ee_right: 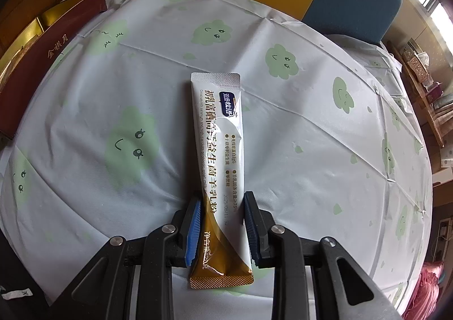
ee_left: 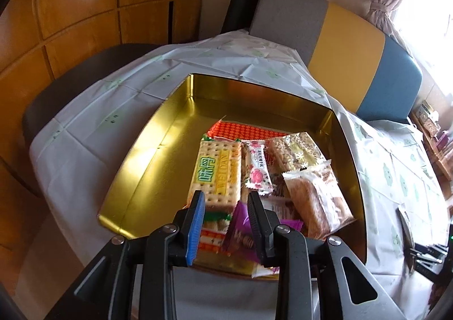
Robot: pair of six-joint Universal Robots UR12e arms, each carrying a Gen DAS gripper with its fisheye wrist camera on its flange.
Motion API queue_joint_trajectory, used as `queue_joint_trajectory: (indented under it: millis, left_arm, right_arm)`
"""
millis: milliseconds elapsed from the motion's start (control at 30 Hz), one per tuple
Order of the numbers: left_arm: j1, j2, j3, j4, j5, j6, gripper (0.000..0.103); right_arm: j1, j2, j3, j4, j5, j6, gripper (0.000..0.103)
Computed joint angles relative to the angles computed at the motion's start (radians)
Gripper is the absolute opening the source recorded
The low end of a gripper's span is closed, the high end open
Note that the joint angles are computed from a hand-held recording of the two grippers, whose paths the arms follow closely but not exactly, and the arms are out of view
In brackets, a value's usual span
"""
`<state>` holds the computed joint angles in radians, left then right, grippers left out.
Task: Organize snacks
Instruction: 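Withdraw the left gripper from the tin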
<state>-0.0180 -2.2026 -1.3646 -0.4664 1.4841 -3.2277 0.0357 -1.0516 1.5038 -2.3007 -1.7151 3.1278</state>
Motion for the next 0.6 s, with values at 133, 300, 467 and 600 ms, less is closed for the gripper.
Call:
queue_joint_trajectory:
  millis: [133,300,467,600]
  left_arm:
    - [-0.004,0.013,-0.024,0.016,0.028,0.017,0.034]
    - [-0.003,0.027,-0.050,0.030,0.041,0.024,0.034]
    - [0.000,0.038,-0.067,0.038,0.039,0.031,0.034]
    - [0.004,0.045,-0.080,0.051,0.029,0.029,0.034]
  right_arm:
    - [0.002,-0.001,0.001,0.000,-0.005,0.000,0.028]
    - [0.004,-0.001,0.001,-0.001,-0.007,0.000,0.027]
    - [0.004,-0.002,0.001,0.000,-0.007,0.004,0.027]
    - [0.003,-0.003,0.001,0.004,-0.002,0.014,0.026]
